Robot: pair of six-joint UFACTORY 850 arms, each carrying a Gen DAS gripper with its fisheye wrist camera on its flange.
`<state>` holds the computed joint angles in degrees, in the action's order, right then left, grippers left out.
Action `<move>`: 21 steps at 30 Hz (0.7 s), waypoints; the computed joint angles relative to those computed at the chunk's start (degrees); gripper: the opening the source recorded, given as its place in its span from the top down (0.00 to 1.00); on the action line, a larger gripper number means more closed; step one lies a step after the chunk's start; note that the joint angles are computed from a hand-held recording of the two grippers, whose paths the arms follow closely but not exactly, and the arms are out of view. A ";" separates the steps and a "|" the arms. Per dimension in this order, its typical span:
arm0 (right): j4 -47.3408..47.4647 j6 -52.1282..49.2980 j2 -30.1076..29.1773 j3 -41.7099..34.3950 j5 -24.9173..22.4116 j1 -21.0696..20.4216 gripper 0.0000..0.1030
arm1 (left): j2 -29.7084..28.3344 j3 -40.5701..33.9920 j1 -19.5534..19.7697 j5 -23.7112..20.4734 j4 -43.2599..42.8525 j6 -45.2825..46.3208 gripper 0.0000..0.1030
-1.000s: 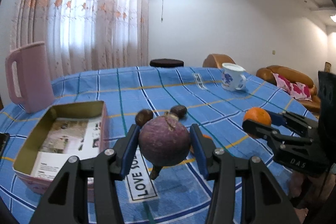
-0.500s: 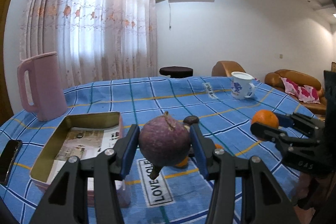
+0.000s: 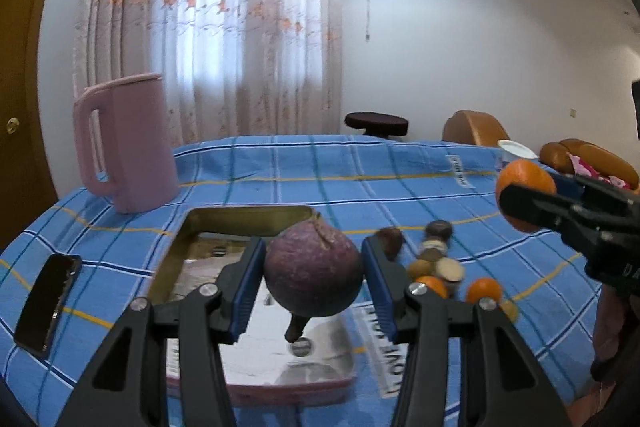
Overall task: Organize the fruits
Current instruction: 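Carry both fruits over the tin box and open both tools to drop them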
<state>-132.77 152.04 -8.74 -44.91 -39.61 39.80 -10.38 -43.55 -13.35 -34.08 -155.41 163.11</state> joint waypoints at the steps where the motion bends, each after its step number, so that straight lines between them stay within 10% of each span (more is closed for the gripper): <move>1: -0.71 -0.54 -0.99 -1.58 1.34 -0.25 0.53 | -0.39 -0.63 0.57 0.58 0.74 -0.85 0.50; 21: 0.62 -9.06 -21.13 -26.46 19.78 -2.74 0.53 | -8.24 -10.04 6.35 8.32 8.01 -7.76 0.50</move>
